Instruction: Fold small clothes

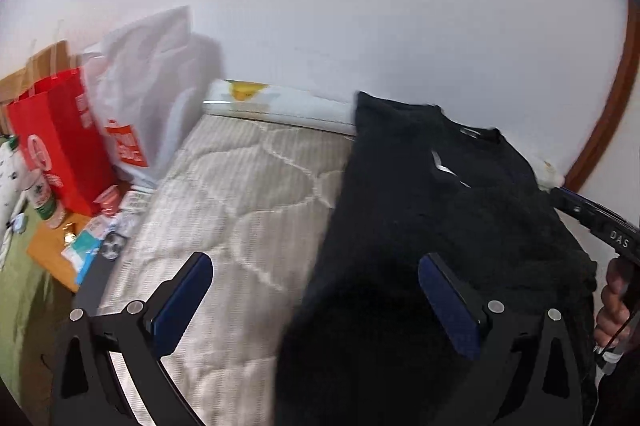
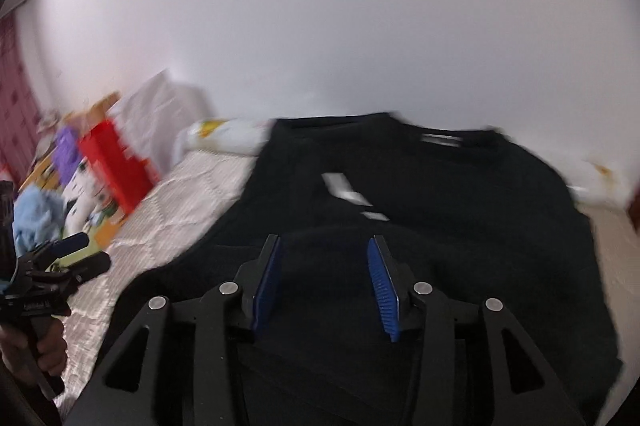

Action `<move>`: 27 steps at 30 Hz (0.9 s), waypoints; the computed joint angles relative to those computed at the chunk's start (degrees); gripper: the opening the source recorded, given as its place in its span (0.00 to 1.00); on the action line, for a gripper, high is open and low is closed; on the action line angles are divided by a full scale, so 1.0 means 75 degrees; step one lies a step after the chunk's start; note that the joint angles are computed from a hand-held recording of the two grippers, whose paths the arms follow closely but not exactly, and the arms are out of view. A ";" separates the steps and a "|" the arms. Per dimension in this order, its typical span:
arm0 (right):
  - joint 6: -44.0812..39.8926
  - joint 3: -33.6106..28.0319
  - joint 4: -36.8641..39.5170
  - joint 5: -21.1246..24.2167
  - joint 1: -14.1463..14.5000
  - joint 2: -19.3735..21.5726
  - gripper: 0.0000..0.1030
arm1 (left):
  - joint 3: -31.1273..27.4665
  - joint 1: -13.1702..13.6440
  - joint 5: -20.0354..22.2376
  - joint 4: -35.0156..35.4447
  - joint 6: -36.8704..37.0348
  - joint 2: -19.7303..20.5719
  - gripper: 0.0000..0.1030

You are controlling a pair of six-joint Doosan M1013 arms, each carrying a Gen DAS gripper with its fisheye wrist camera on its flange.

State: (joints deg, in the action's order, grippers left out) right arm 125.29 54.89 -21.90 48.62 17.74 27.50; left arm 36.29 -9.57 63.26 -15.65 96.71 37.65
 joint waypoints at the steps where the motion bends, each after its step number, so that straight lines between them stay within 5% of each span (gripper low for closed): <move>1: 0.0279 0.0307 -0.0253 -0.0027 -0.0053 -0.0203 0.43 | -0.0050 -0.0041 0.0063 -0.0028 0.0045 0.0029 1.00; 11: 0.2490 0.2521 -0.1759 0.0888 -0.0751 -0.1536 0.43 | -0.0881 -0.0405 0.0602 -0.0185 0.0077 0.0649 0.95; 19: 0.2640 0.3265 -0.1534 0.0648 -0.1002 -0.1611 0.43 | -0.2162 -0.0544 0.1738 -0.0189 -0.0026 0.1491 0.78; 22: 0.2905 0.3296 -0.1863 0.0686 -0.0955 -0.1513 0.43 | -0.2137 -0.0569 0.1731 -0.0346 -0.0047 0.1561 0.75; 25: 0.3033 0.3348 -0.1933 0.0637 -0.0958 -0.1511 0.43 | -0.1765 -0.0650 0.1250 -0.0197 0.0005 0.1395 0.45; 26: 0.3030 0.3358 -0.1916 0.0615 -0.0965 -0.1518 0.43 | -0.1725 -0.0668 0.1143 -0.0139 0.0021 0.1368 0.17; 27: 0.2995 0.3362 -0.1886 0.0602 -0.0975 -0.1527 0.43 | -0.1851 -0.0642 0.1188 -0.0301 0.0022 0.1419 0.10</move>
State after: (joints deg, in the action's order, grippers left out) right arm 147.75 80.10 -36.04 53.13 10.42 16.05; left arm 22.41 -14.39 72.17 -17.90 96.88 48.30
